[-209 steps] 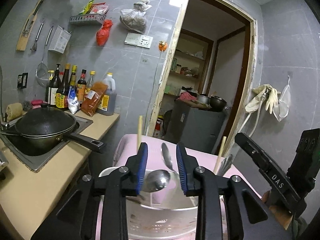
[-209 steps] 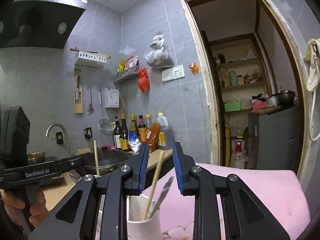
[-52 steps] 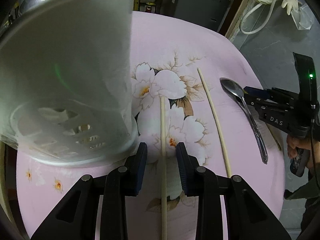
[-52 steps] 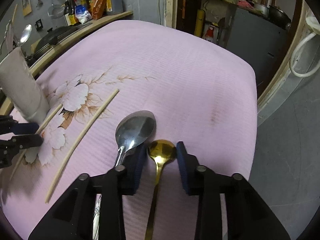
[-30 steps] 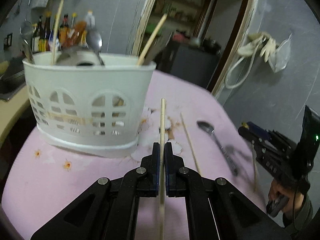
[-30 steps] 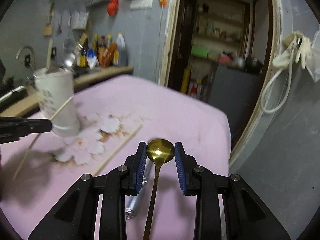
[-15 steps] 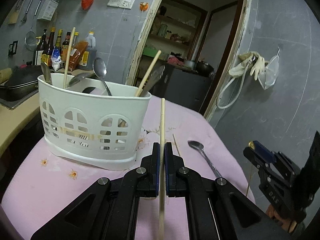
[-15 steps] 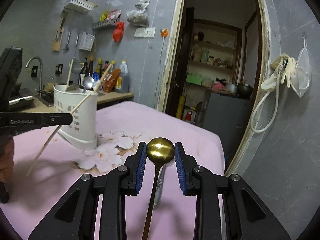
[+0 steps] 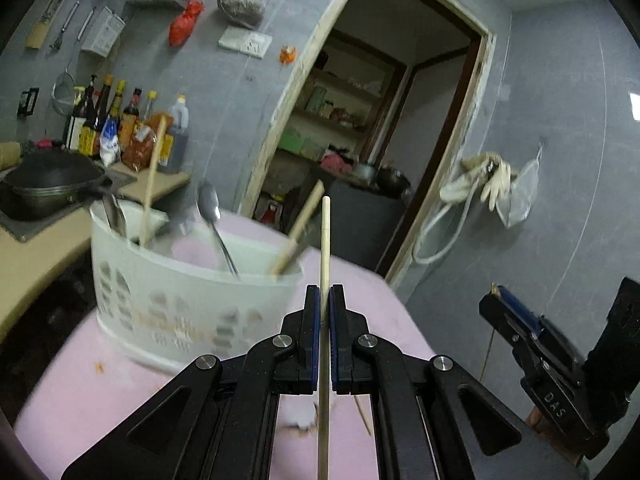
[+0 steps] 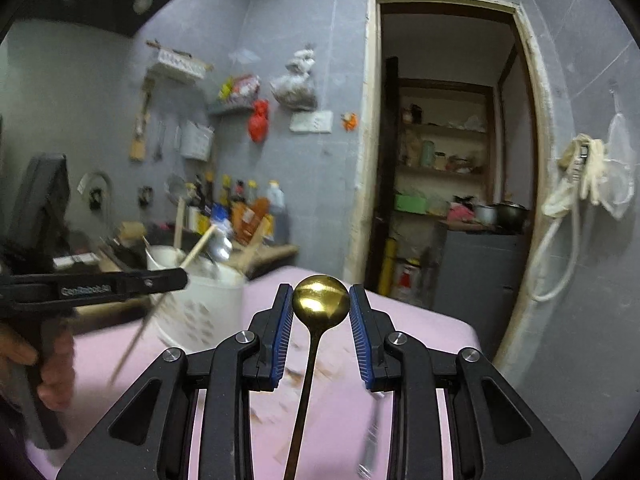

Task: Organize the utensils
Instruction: 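Lower the chopstick and gold spoon into the white caddy with both tools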

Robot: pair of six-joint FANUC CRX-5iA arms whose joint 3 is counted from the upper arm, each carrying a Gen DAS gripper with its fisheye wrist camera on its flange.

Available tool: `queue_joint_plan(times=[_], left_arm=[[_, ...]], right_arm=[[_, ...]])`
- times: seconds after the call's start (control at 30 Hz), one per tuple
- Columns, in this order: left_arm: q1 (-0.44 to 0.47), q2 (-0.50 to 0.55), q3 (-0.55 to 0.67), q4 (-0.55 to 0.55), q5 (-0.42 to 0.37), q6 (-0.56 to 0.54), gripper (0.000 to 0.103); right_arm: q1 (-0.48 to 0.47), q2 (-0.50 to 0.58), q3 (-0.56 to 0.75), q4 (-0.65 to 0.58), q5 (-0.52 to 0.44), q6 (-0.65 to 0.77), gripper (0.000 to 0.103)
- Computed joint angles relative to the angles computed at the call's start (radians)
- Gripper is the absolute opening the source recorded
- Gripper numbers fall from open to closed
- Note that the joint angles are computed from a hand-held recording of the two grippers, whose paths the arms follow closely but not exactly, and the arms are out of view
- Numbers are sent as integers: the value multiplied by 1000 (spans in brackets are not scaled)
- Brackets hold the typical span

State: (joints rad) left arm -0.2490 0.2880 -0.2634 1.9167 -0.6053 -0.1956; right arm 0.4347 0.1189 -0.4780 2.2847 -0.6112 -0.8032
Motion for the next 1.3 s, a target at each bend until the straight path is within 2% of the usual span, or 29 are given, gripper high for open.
queue_joint_plan(times=[0.1,0.23,0.33,0.4,0.57,0.73,0.87,0.97,1.07,1.2,1.3], left_arm=[[13,11,44,32,16,-17,2],[21,40,117,110,45,-86,2],[45,86,198,108,33,-56,2],[54,118,246,144,25,-60,2],[59,190,357,281,65,-123,2],[66,250,437,389,116,-159,2],[71,286,481,466,134,-166,2],[55,305,506,548,165,-240,2],[49,320,518,543,180,-241,2],[31,333,526,578,204,-268,2],[10,330,523,666,219,-371,2]], right_arm=[[-88,19,96,228,155,-216,26],[-164,80,277,519,312,-512,26],[-183,132,412,682,374,-691,26],[-182,174,489,723,377,-739,26],[-149,262,541,562,248,-573,26],[-122,340,578,443,179,-447,26],[-116,379,592,412,141,-416,26],[-117,401,604,408,121,-420,26],[-126,413,617,443,123,-465,26],[-123,425,626,427,132,-434,26],[-118,430,626,415,135,-398,26]])
